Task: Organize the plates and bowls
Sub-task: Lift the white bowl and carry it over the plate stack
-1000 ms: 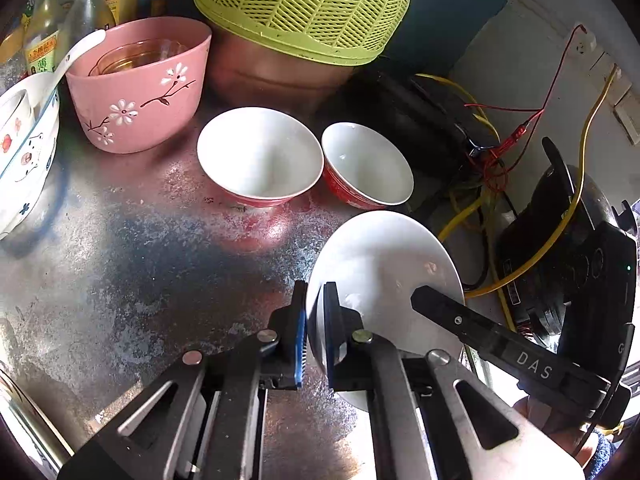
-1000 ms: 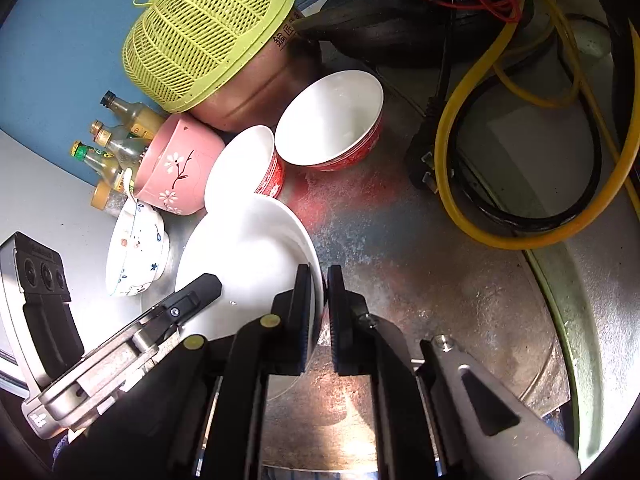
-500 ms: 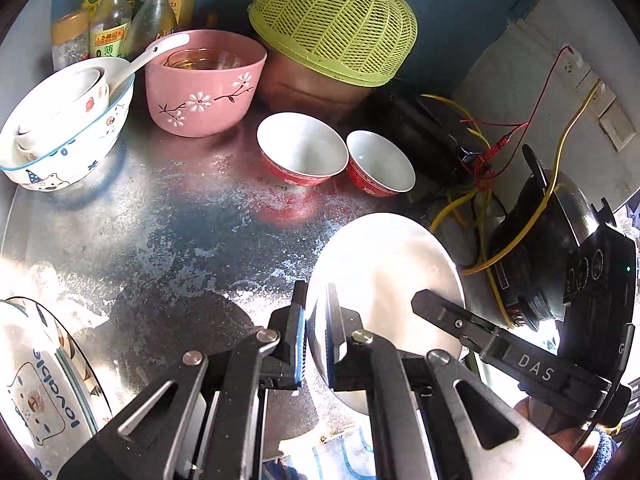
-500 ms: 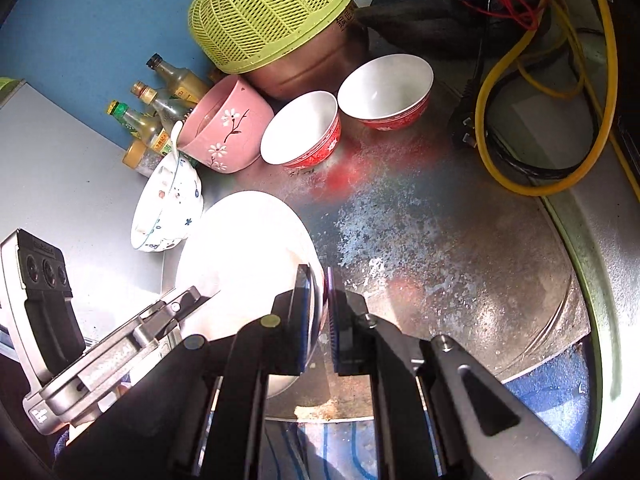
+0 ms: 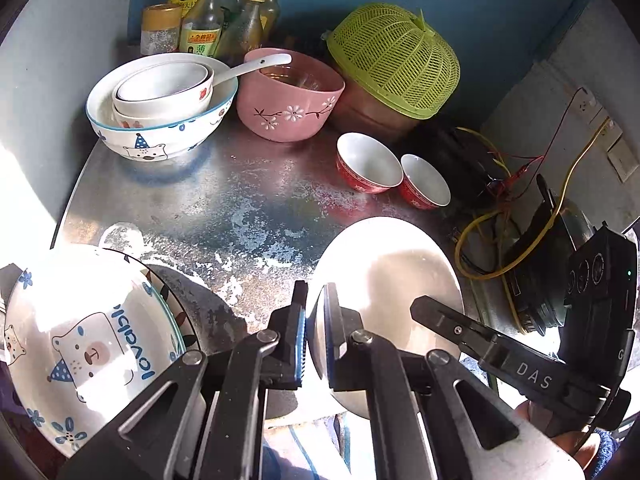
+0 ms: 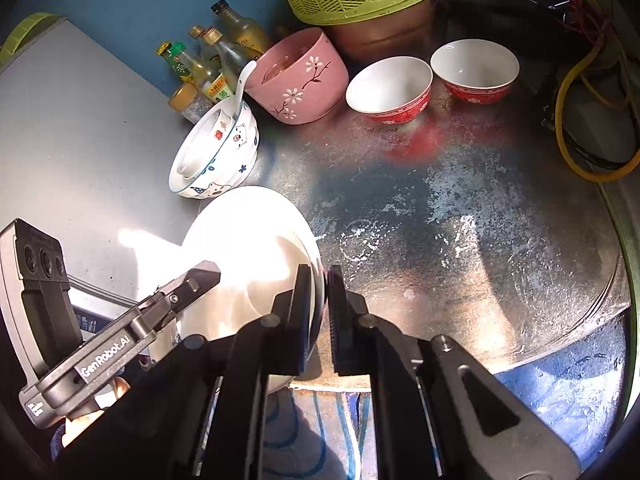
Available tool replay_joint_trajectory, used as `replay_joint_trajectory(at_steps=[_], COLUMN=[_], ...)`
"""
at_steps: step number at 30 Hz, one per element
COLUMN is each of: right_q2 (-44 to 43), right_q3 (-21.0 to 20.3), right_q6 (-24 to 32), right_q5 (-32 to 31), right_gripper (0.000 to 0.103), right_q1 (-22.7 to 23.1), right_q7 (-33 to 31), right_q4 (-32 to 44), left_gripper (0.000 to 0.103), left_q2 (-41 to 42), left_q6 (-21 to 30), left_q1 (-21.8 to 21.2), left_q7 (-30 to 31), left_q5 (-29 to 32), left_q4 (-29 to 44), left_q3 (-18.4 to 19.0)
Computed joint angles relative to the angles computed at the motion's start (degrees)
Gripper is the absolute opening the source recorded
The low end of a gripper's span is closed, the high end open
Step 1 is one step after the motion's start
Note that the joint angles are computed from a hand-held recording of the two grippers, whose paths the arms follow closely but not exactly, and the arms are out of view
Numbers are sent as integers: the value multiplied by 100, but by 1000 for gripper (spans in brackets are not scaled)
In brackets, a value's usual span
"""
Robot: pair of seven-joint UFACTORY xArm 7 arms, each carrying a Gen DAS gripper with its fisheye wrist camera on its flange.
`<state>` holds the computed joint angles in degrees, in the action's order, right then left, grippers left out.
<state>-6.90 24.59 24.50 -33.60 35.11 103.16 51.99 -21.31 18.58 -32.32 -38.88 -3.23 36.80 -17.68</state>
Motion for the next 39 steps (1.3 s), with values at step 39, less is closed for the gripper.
replay_joint_trajectory(at_steps=[39], right_q2=[3434], right_q3=[-1275], right_q6=[669], right_q5=[1474], right_gripper=[9], right_q1=[2157], right_q7=[-2807], right_q4=[3731], left_gripper=[5], left_q2=[-3155], left_q6=[1152], left_q1=[589], left_q7=[194], left_q5=[-535], left_q4=[-2472], left_q3=[911])
